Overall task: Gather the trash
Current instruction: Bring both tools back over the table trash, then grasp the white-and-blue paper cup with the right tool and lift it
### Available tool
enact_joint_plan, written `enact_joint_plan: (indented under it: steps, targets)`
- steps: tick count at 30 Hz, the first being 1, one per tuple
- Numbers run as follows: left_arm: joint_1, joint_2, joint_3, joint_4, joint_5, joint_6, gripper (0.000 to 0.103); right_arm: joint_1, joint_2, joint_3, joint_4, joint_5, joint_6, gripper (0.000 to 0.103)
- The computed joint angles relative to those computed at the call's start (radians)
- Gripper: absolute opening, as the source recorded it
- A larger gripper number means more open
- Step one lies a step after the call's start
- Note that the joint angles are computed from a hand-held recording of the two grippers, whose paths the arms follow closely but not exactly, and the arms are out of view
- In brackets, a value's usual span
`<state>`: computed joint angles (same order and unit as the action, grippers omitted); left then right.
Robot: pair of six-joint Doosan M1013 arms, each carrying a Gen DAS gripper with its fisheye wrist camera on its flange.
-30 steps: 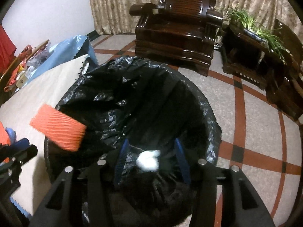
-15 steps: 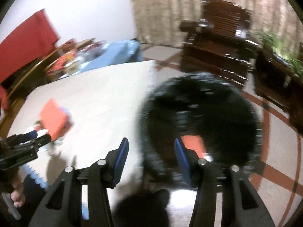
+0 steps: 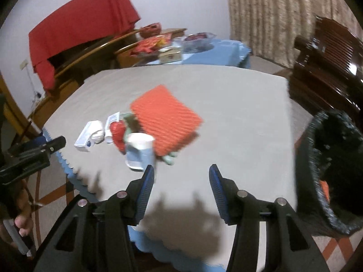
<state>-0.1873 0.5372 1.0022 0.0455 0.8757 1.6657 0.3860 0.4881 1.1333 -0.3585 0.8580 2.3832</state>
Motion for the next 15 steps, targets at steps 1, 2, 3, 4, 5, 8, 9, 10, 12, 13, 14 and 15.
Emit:
enact_joint_plan:
  steps: [1, 2, 3, 4, 5, 8, 9, 10, 12, 13, 14, 15]
  targets:
    - [0.001, -0.005, 0.014, 0.004, -0.017, -0.001, 0.078, 0.004, 0.019, -0.024, 0.007, 0.006, -0.012, 0.050]
    - [0.005, -0.004, 0.018, 0.007, -0.032, 0.002, 0.079, 0.005, 0.029, -0.036, 0.012, 0.008, -0.020, 0.050]
    - [0.009, -0.002, 0.022, 0.008, -0.046, 0.005, 0.079, 0.007, 0.043, -0.053, 0.018, 0.012, -0.027, 0.050]
    - [0.014, -0.003, 0.030, 0.004, -0.058, 0.012, 0.079, 0.007, 0.056, -0.067, 0.025, 0.015, -0.037, 0.050]
    - [0.018, 0.004, 0.027, -0.003, -0.061, 0.018, 0.079, 0.008, 0.072, -0.086, 0.033, 0.020, -0.049, 0.050]
    - [0.030, 0.016, 0.027, -0.034, -0.074, 0.032, 0.079, 0.011, 0.109, -0.125, 0.044, 0.038, -0.077, 0.050]
    - [0.032, 0.021, 0.025, -0.041, -0.076, 0.037, 0.079, 0.011, 0.124, -0.141, 0.053, 0.045, -0.091, 0.050]
    - [0.035, 0.026, 0.020, -0.053, -0.076, 0.046, 0.079, 0.011, 0.133, -0.149, 0.058, 0.050, -0.099, 0.050]
    - [0.040, 0.041, 0.008, -0.069, -0.072, 0.060, 0.079, 0.009, 0.161, -0.180, 0.075, 0.070, -0.126, 0.050]
    - [0.040, 0.046, 0.005, -0.072, -0.069, 0.062, 0.079, 0.008, 0.171, -0.190, 0.081, 0.076, -0.133, 0.050]
    - [0.042, 0.052, 0.001, -0.079, -0.066, 0.069, 0.078, 0.008, 0.180, -0.200, 0.087, 0.082, -0.138, 0.050]
    - [0.043, 0.057, -0.002, -0.086, -0.063, 0.073, 0.078, 0.006, 0.189, -0.210, 0.096, 0.088, -0.147, 0.050]
